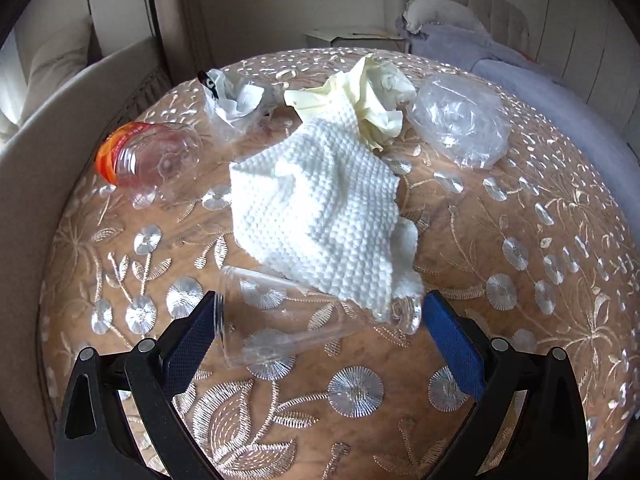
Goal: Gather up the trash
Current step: 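Grasp the clear plastic cup with the left tool while the right tool grasps the white towel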
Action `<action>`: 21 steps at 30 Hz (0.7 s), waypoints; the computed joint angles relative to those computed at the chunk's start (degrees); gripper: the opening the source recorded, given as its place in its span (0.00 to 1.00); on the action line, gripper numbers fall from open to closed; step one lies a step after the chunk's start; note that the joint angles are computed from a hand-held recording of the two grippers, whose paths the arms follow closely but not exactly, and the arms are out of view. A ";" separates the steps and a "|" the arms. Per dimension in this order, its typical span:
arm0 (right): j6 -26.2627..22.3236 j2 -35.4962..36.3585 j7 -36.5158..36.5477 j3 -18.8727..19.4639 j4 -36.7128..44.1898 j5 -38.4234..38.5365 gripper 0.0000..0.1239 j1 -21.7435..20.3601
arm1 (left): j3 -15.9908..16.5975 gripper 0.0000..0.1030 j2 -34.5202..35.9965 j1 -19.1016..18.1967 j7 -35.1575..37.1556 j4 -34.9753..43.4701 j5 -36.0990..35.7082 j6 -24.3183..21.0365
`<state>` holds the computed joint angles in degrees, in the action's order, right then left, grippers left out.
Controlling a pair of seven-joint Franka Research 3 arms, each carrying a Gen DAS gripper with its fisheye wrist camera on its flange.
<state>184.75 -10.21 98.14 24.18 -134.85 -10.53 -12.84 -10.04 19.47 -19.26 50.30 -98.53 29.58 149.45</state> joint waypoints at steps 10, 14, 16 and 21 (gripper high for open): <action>-2.33 4.31 -8.38 -14.42 4.22 7.96 0.80 17.21 | -0.19 0.78 -5.37 1.86 0.01 -6.22 -1.03 5.35; -4.85 6.87 -16.27 -18.52 7.70 14.58 0.80 24.05 | 0.74 0.78 -10.17 1.75 -4.55 -10.42 3.88 6.54; -6.13 8.45 -19.02 -18.91 9.84 15.99 0.80 25.73 | 0.79 0.78 -12.51 2.59 -6.95 -12.43 5.49 7.56; -11.55 12.11 -30.84 -18.61 15.91 28.43 0.80 28.53 | 0.62 0.78 -15.49 4.68 -13.53 -14.19 10.94 7.07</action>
